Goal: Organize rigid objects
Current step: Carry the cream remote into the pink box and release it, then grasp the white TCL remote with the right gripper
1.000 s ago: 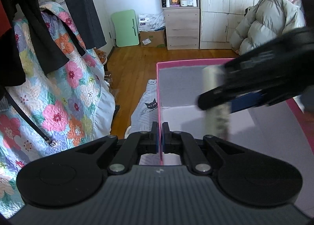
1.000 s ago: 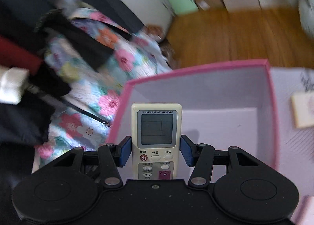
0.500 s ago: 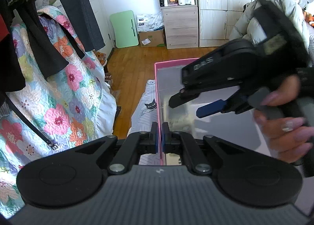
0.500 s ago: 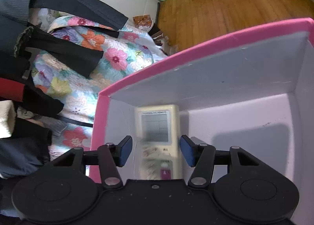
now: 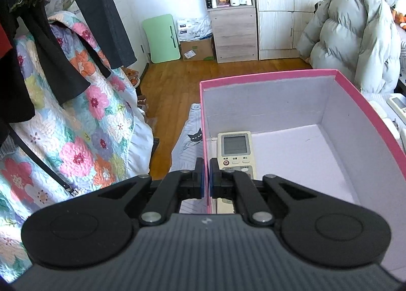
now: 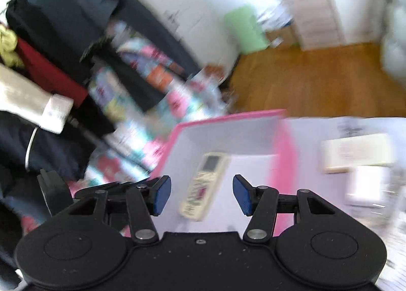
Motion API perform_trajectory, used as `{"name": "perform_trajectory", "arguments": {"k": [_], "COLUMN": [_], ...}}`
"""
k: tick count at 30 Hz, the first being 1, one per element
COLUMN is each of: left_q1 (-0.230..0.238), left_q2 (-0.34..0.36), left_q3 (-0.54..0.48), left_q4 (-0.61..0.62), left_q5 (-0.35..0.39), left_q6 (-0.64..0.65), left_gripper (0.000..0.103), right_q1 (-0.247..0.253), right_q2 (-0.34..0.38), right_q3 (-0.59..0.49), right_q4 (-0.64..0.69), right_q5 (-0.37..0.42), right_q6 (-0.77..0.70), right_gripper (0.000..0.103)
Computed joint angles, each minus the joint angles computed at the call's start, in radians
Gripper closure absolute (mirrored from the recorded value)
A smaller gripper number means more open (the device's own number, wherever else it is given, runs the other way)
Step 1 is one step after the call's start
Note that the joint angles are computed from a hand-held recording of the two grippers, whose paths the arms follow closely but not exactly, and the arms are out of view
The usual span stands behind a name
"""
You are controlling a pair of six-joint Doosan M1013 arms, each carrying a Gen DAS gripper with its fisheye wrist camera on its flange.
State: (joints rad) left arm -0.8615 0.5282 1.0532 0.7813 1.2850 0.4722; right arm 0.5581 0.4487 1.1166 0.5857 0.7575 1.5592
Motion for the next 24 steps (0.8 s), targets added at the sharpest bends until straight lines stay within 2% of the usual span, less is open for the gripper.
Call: {"name": "perform_trajectory", "arguments": {"k": [3,8,10,13,15,17,18,19,22,24], "left_q1": [-0.001,-0.004,-0.003,-0.002,-0.001,-0.001,0.0,0.001,0.002,0.003], "left_q2": [-0.001,0.006,0.007,0.003,0.001,-0.003,-0.006,-0.007,-0.007,-0.007], "left_q3": [0.001,-0.009,-0.01,-0.006,-0.002,0.005,0.009,0.011,0.009,0.009], "left_q4": [-0.002,0.004,0.004,-0.001,-0.003,-0.004,-0.005,-0.007,-0.006,-0.008], "left_q5": [-0.004,0.012,0.012,-0.001,-0.007,-0.015,-0.02,-0.023,-0.021,-0.024], "left_q6": [-0.007,0.015,0.018,0.006,0.001,0.0,-0.002,-0.004,0.0,-0.001], "left_gripper": [0.101,0.1,0.1,0.1,0.1,0.1,0.1,0.1,0.1,0.1], "right_q1": [-0.011,-0.025,-0.017,-0.012,0.001,0.019,0.022,0.017,-0.013,-0.015], "right_q2": [-0.064,-0.104,-0.098,-0.081,-0.06,-0.03,-0.022,-0.027,-0.025,-0.015], "right_q3": [0.106,0.234,0.243,0.234,0.208,0.174,0.167,0.185,0.196,0.189], "right_q4": [-0.162,-0.354,-0.47,-0.572,-0.689,-0.822,-0.85,-0.846,-0.709,-0.713], "right_q5": [-0.073,-0.11,-0.085,-0.046,0.006,0.077,0.094,0.065,0.018,0.012], "right_q6": [0.095,0.343,0.447,0.555,0.636,0.725,0.746,0.753,0.715,0.701], "right_gripper": [0.04,0.04,0.04,0.04,0.04,0.032,0.031,0.029,0.029,0.028]}}
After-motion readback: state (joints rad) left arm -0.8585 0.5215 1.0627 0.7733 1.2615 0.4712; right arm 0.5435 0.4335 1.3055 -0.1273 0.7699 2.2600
